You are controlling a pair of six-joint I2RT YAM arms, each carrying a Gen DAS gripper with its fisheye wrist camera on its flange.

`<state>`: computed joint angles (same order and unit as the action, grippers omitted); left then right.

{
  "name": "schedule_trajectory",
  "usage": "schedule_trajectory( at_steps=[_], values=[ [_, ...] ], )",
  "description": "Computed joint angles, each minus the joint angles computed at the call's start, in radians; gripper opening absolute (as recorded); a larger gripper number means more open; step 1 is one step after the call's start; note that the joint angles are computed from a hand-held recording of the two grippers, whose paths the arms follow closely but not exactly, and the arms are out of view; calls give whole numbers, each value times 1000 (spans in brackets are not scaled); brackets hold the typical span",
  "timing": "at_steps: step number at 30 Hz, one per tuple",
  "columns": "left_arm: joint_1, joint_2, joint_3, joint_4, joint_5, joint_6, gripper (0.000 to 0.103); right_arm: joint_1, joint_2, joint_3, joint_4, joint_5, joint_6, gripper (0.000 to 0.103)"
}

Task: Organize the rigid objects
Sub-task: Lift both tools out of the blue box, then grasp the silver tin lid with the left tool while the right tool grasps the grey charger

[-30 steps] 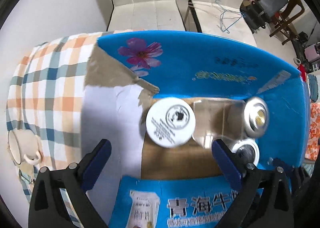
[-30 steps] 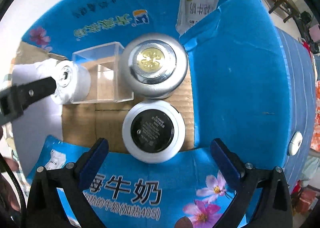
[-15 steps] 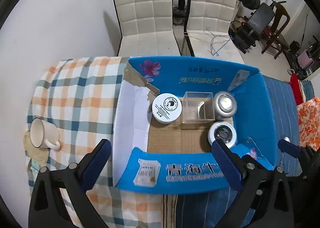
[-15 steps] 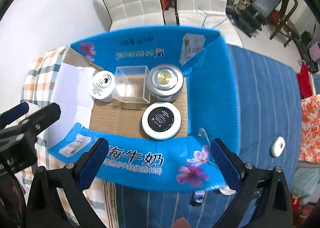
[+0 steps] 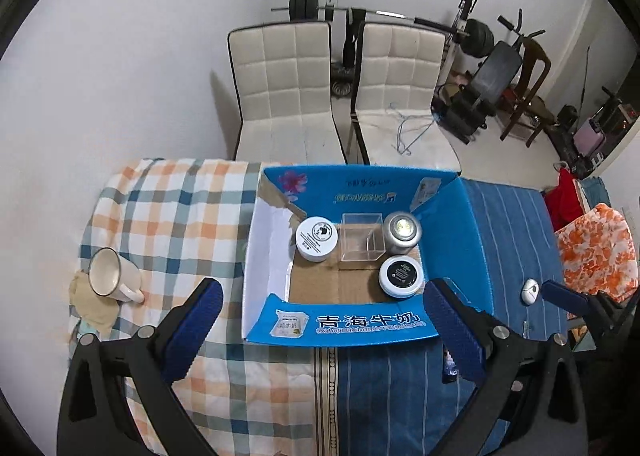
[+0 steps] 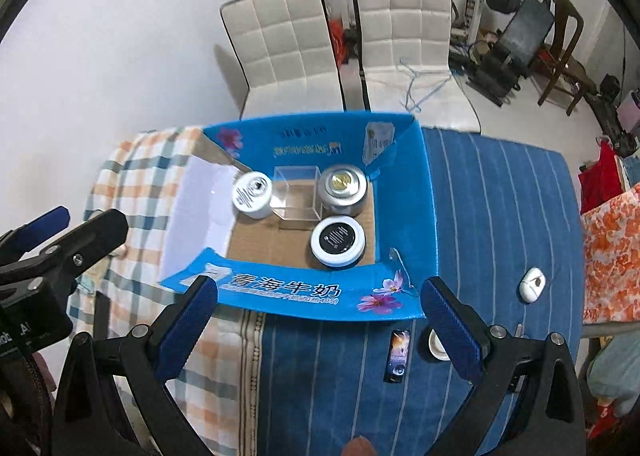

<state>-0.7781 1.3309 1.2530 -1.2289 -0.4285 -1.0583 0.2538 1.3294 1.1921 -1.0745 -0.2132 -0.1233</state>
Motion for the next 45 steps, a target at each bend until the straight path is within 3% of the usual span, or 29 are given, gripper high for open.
schedule_trajectory(
  at_steps=[12,17,21,27,33,38,45],
  values=[
    [-163,60,152,-179,-79,-176,103,-92,-96,89,-162,-91,-96,103],
    [-212,158,217,-153,-77,-207,103,-268,-81,96,-222,-159,-228,103],
    [-229,299,293,-48,-26,-142,103,-476,-16,127,-248,-166,-368,103],
    [-254,529,378,140,58,-61,103,-786,242,221,-181,-70,-501,103],
    [-233,807,454,308,261,-50,103,-919,502,226,9,81,-519,103],
    [-229,1057,653,284,353,-28,103,-959,739,250,119,168,-498,103],
    [-203,1362,1011,132,421,16,103,-955,945,336,147,210,-447,103]
  ],
)
